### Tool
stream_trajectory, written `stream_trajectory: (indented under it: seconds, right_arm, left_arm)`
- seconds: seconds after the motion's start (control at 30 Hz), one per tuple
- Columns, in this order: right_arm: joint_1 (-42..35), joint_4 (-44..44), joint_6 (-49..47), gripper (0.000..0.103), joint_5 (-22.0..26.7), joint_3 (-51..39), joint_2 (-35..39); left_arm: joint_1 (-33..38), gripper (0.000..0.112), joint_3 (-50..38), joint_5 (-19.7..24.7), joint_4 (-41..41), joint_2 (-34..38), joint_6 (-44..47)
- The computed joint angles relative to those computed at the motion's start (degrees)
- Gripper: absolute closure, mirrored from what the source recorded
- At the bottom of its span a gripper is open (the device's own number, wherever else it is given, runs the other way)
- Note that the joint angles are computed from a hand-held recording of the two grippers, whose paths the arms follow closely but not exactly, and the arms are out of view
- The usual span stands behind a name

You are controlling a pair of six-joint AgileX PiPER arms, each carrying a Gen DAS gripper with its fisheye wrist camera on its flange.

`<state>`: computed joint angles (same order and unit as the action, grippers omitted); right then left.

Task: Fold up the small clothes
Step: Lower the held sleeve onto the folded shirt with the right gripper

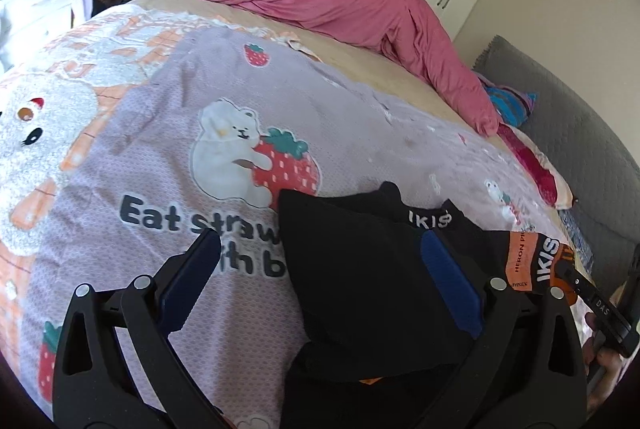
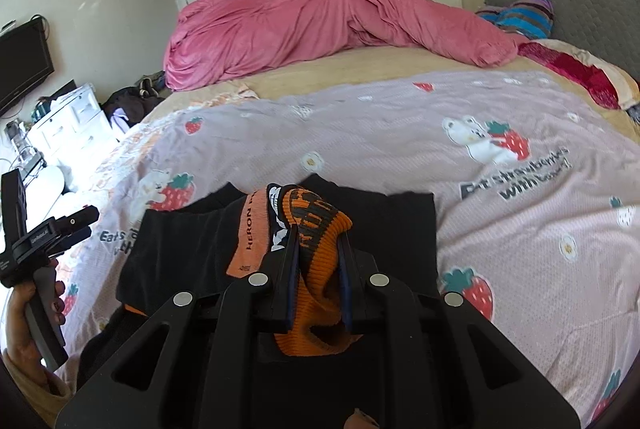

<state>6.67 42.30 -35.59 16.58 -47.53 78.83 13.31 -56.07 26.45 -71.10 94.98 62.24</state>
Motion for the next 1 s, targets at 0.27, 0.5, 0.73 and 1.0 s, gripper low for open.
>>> stream_trajectory:
  seconds: [0.27, 0.5, 0.73, 1.0]
  right_arm:
    - [-0.9, -2.0, 1.5, 0.088, -2.4, 2.7, 1.3]
    - [-2.3, 1.1, -1.2, 0.087, -2.9, 3.4, 3.4]
    - [-1.1, -3.5, 3.5, 0.087, -4.9, 3.3, 4.8]
    - [-0.7, -8.8, 8.8, 0.084, -5.3, 1.9, 6.5]
  left_arm:
    - [-5.9, 0.019, 0.9, -2.3, 0.7, 0.7, 2.1]
    - [-7.9, 0.019, 0.7, -0.4, -1.2, 2.6, 5.3]
    - [-9.8, 0.019, 0.5, -0.2, -0.7, 3.9, 5.5]
    - [-10.6, 0.019, 0.2, -0.3, 0.1, 4.6, 4.5]
